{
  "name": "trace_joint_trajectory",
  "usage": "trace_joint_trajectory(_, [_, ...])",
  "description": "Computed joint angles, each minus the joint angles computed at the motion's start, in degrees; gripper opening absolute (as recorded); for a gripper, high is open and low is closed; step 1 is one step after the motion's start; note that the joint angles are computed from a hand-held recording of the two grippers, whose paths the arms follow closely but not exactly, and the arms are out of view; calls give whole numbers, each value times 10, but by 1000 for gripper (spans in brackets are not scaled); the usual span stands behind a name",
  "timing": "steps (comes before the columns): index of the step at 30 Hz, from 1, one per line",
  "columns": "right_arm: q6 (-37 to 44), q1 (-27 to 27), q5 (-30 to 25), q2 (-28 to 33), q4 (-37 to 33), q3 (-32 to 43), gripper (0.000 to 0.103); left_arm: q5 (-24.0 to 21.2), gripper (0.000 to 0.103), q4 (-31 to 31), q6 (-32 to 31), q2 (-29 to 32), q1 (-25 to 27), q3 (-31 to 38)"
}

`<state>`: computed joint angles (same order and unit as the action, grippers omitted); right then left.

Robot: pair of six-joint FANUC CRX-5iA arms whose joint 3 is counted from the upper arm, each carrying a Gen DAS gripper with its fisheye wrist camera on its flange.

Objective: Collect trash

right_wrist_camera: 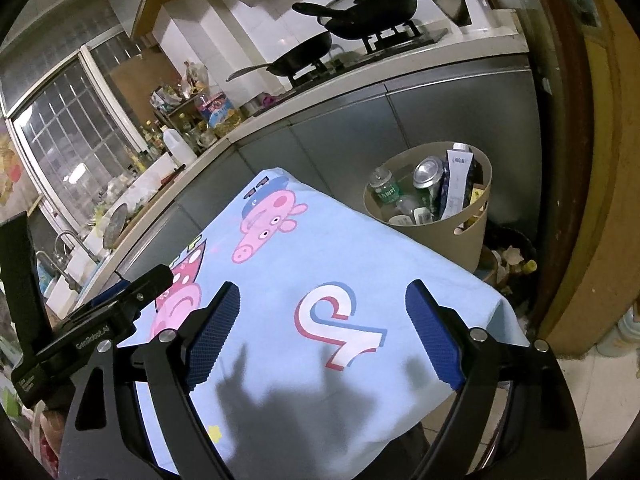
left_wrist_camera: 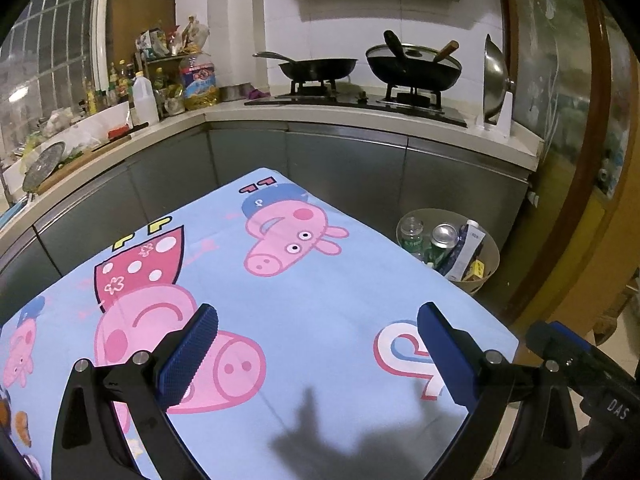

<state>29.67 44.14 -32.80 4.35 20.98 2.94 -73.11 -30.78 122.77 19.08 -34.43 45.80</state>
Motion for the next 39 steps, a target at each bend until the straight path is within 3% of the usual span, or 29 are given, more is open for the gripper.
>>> trace_joint_trajectory(24, [-30, -2, 19, -8, 30, -20, 84, -10, 99, -45, 6, -4, -18, 6])
trace_joint_trajectory(39, [-62, -2, 21, -14, 61, -33, 91, -31, 99, -60, 26, 4, -26, 24])
